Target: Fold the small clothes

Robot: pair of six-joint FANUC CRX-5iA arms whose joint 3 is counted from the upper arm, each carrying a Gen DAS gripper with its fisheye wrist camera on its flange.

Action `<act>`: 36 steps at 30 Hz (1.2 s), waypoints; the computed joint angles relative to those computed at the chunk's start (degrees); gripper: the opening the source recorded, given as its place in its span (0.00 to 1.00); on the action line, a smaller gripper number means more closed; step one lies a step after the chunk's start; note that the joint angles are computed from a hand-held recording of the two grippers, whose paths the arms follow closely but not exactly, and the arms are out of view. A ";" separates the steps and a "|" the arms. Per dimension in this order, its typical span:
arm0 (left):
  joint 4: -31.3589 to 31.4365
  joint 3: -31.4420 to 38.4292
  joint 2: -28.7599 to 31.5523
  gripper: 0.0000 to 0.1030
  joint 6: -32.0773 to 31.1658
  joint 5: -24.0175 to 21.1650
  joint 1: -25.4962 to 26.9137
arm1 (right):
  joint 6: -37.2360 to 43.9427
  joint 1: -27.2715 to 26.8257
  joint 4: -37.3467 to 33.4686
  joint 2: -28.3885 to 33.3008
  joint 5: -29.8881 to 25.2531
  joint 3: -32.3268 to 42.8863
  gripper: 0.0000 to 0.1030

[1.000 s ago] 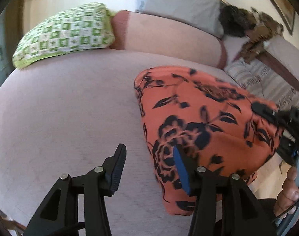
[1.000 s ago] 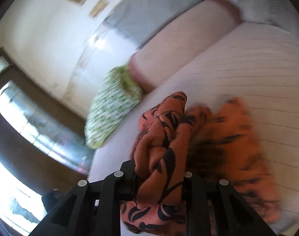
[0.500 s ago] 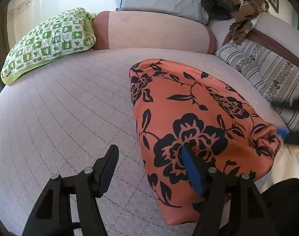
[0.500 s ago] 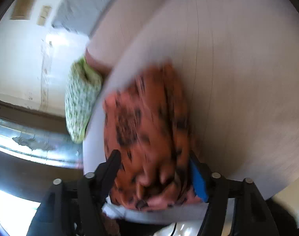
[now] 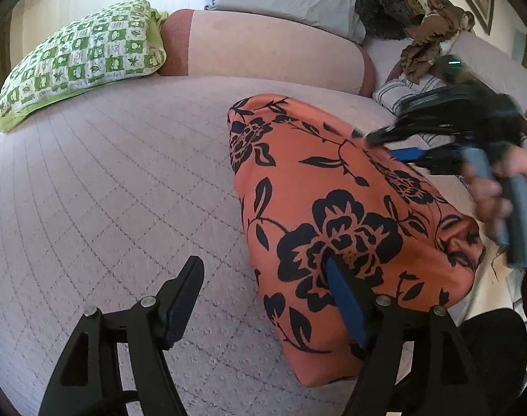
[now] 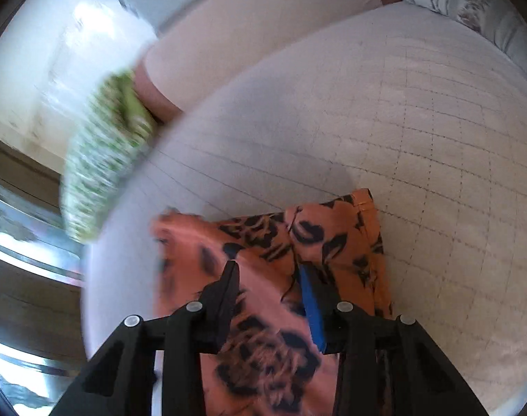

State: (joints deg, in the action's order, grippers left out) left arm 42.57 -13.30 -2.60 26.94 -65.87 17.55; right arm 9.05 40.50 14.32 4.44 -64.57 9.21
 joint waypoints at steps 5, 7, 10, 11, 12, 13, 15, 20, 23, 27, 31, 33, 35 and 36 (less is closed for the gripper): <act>-0.06 -0.73 -0.66 0.72 -2.56 -0.18 0.45 | 0.67 -1.74 0.74 5.63 -7.98 4.97 0.23; -0.21 -0.44 -0.70 0.72 -2.69 -0.60 0.79 | 1.68 -1.70 -0.05 7.62 -9.95 8.82 0.23; -0.04 -0.67 -1.53 0.72 -4.10 -0.60 1.23 | 4.37 -0.31 1.44 7.15 -8.62 10.23 0.23; 0.07 -0.93 -1.97 0.72 -4.77 -0.46 1.29 | 6.48 0.30 1.09 7.84 -8.15 12.05 0.23; 0.09 -1.02 -2.15 0.72 -5.02 -0.39 1.31 | 7.94 0.63 0.45 8.43 -7.82 13.32 0.23; 0.07 -1.10 -2.39 0.71 -5.22 -0.36 1.24 | 10.15 0.83 -1.03 9.58 -7.53 15.51 0.23; -0.09 -1.16 -2.61 0.71 -5.28 -0.41 1.04 | 13.29 1.03 -4.19 11.02 -6.59 17.99 0.23; -0.95 0.14 -1.27 0.72 -3.36 -2.19 1.17 | 19.10 -0.43 -10.92 20.08 -11.88 28.96 0.24; -1.07 0.08 -1.22 0.72 -3.41 -1.77 1.13 | 18.62 -1.60 -12.83 23.15 -13.88 30.73 0.25; -0.61 0.10 -1.58 0.72 -4.13 -2.09 1.40 | 15.55 -2.20 -13.18 19.55 -8.85 26.26 0.25; 3.63 -0.32 -1.77 0.72 -3.44 -1.64 2.68 | 13.77 0.21 -8.31 12.29 -7.01 19.26 0.25; 4.54 -0.52 -1.91 0.72 -3.14 -0.69 2.69 | 11.47 1.96 -5.33 7.16 -5.63 13.49 0.26; 2.82 0.07 -1.67 0.72 -1.38 0.44 2.00 | 10.10 3.87 -3.28 3.46 -7.52 10.43 0.26; 1.97 0.49 -1.34 0.72 -0.45 0.09 1.75 | 9.15 5.22 -2.34 1.30 -8.31 8.39 0.26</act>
State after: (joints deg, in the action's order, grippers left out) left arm 44.54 -12.81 -3.95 26.49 -65.78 19.30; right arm 18.20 45.72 11.98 5.75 -72.88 17.61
